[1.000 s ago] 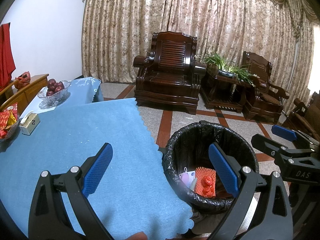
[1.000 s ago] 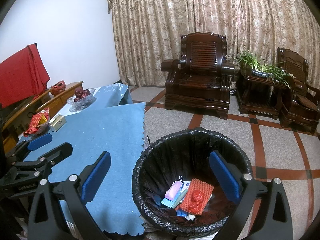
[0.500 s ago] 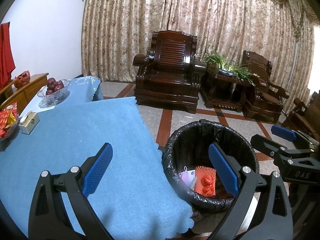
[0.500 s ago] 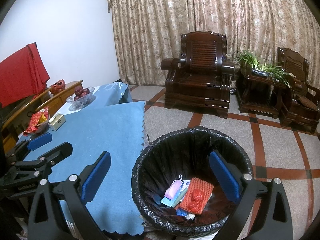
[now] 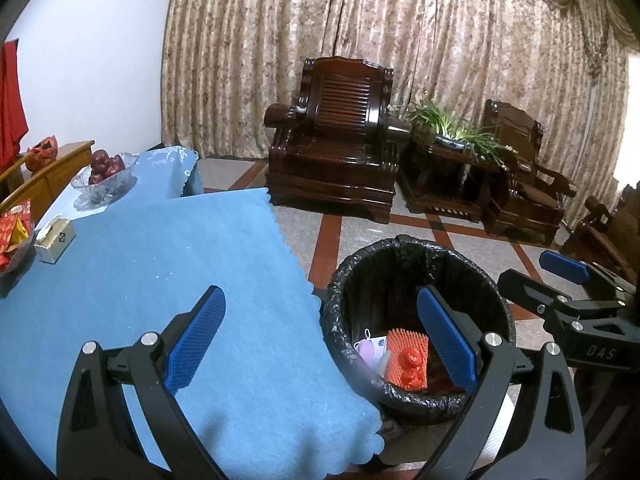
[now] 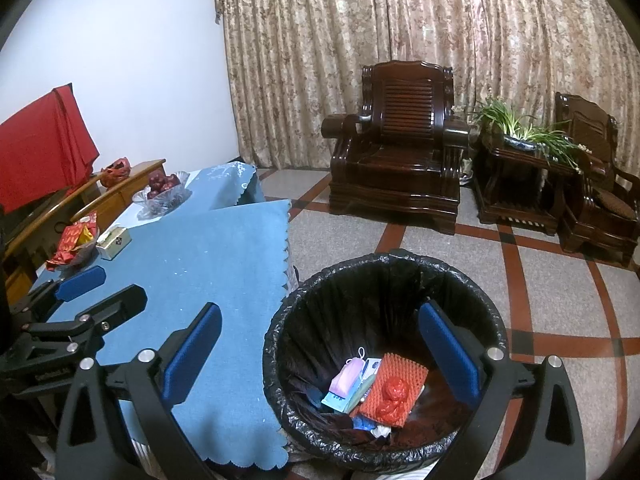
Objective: Collect trash
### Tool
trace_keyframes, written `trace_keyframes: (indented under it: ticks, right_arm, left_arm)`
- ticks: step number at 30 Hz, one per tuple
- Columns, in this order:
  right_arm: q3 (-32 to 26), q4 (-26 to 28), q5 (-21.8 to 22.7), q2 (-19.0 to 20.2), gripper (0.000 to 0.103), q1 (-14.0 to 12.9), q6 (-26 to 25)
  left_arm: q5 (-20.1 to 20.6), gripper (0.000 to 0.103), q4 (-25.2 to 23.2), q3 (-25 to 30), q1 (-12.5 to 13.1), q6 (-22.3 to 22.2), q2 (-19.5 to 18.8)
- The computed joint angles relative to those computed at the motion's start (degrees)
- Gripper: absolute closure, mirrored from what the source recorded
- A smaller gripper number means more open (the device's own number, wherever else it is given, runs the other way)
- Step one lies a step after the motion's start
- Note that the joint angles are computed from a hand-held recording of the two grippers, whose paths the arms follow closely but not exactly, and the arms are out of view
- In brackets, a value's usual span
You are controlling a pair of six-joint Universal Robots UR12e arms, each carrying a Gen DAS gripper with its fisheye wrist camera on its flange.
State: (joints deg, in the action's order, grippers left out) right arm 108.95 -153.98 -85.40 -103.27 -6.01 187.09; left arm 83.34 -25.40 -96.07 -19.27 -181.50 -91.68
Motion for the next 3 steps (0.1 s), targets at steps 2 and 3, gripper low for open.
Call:
trace_keyframes:
  ticks: [2, 3]
  right_arm:
    - [-0.2, 0.0, 0.0, 0.2, 0.006, 0.0, 0.0]
    - [-0.1, 0.1, 0.0, 0.0, 0.006, 0.0, -0.1]
  left_arm:
    - [-0.1, 0.009, 0.0, 0.1, 0.0, 0.0, 0.0]
    - [0.0, 0.009, 0.0, 0.0, 0.0, -0.1, 0.0]
